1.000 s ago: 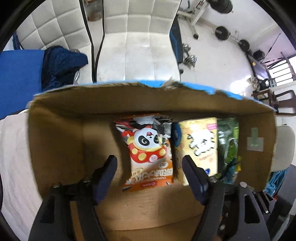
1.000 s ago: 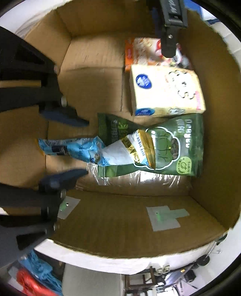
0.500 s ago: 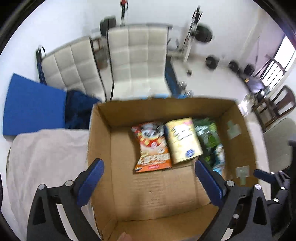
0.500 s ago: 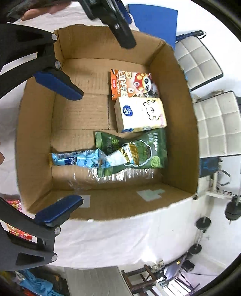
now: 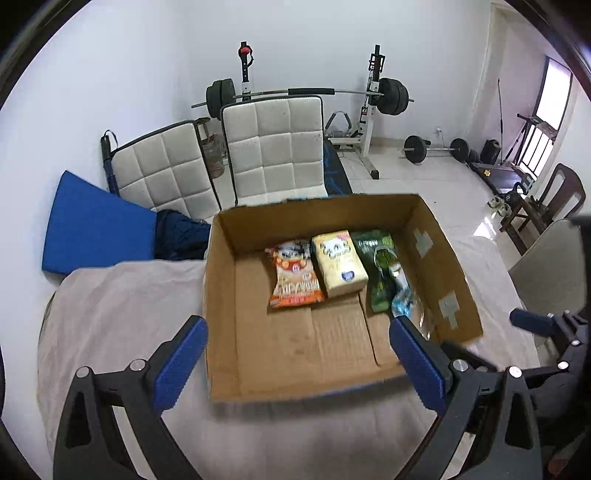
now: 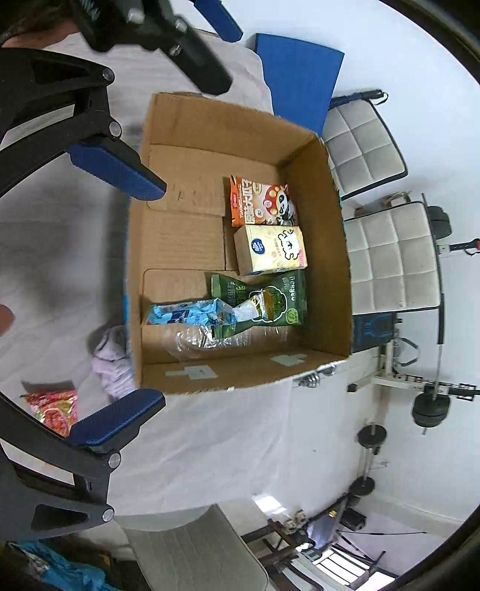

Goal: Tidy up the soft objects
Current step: 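Grasp the red candy bag with the right tool while the left grasps the lilac cloth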

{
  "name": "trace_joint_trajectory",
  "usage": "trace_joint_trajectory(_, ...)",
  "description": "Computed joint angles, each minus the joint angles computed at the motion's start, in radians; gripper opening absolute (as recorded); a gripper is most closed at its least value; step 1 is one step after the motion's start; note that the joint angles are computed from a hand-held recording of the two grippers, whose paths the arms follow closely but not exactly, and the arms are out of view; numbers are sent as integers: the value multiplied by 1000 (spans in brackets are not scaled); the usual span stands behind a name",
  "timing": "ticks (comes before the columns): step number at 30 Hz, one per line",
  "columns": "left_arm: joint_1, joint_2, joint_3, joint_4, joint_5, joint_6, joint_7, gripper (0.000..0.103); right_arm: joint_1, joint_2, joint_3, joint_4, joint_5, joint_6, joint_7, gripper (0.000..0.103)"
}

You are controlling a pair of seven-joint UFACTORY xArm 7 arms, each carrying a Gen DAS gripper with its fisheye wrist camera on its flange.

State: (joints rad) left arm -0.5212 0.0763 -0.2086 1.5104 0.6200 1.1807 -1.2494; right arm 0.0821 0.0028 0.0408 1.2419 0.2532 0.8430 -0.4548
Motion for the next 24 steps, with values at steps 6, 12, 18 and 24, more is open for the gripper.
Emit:
trace_joint_trajectory(6,-5,-41,-21,-40,-36,-30,-61,101,0,-118,-20,-93,40,-15,-73,103)
trace_joint_trajectory(12,-12,-30,-35,-38,-86,-78,-59,101,-16,-175,-63,-127,82,31,-123,103)
trace_joint_trajectory(18,-51,98,-31,54,-152,-132,-35,101,-120,-147,-120,-123,-8,95,-60,103)
trace_joint_trajectory(24,-109,374,9,329,-275,-114,60,101,-255,112,-164,42,-57,250,131,101)
